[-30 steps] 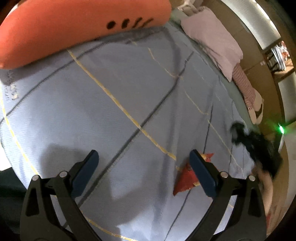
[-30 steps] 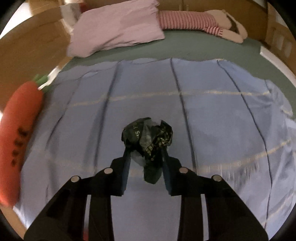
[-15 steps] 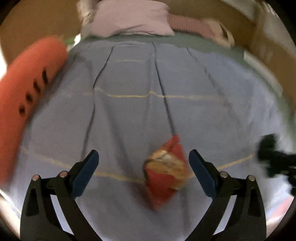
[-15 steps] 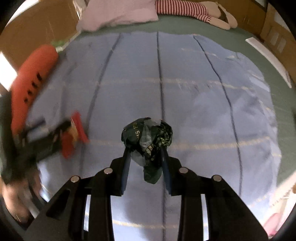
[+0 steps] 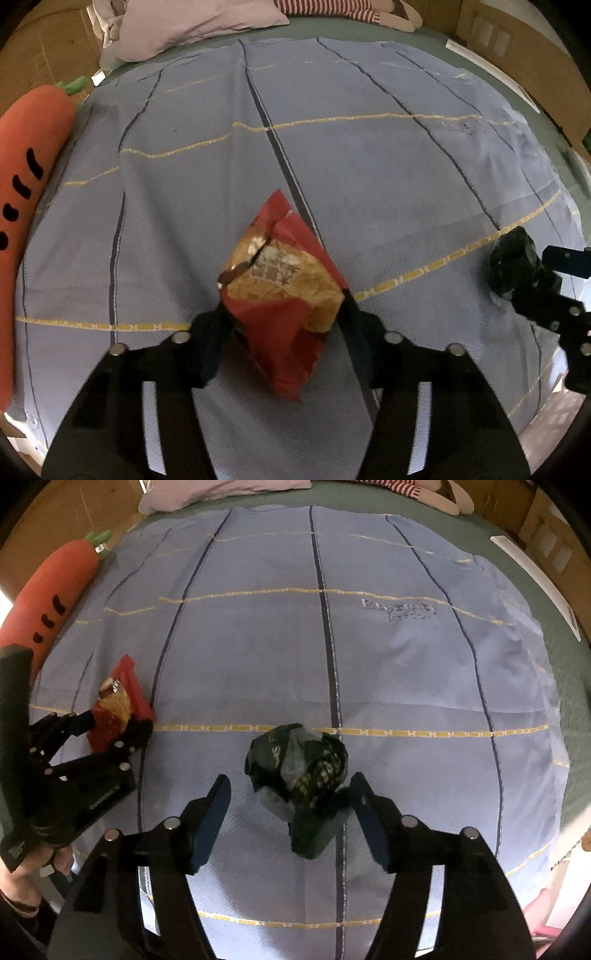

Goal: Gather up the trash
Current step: 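Carry the red chip bag and dark green bag over the bin and open both tools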

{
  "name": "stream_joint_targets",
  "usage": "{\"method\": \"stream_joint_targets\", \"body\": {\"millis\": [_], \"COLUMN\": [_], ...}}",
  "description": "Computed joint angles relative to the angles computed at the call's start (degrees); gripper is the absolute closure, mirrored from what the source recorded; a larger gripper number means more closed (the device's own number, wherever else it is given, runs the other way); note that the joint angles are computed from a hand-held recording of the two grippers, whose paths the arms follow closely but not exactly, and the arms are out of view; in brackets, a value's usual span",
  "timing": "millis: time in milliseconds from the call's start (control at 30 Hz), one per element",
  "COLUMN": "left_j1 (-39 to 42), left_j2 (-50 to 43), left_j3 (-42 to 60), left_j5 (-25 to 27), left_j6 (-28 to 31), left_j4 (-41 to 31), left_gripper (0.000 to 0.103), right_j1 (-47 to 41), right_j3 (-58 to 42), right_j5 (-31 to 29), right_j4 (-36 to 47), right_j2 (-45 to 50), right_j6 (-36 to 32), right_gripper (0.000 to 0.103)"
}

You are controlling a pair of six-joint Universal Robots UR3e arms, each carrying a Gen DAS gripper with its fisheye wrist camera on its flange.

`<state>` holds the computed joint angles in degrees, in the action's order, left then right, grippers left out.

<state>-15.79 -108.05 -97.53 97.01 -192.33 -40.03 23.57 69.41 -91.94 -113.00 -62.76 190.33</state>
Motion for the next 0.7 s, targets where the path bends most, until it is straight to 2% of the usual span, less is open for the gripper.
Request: {"method": "stream_joint_targets", "body": {"millis": [300,433,700], "left_j1": [-0.9,-1.2,-1.3], "left_j2": [1.0,1.4,3.7], "left_j3": [-1.8,-2.0,-4.1], "left_j5": [1.1,1.8,3.0], "left_j6": [1.2,0.8,-1.2], "left_j4": [2.1,2.4,4.4], "left_gripper": [0.062,0.066,0.070], "right_j1": [1.2,0.5,2.3], "right_j3": [-2.1,0.1,1.4], "right_j5": [-3.0,-1.0,-3.2], "right_j4": [0.3,-2.6,-5.6], "right_j2": [3.4,2.3,0.1], "right_j6": [-0.1,0.0,-2.0], "right_gripper": [0.037,0.054,0.056]}}
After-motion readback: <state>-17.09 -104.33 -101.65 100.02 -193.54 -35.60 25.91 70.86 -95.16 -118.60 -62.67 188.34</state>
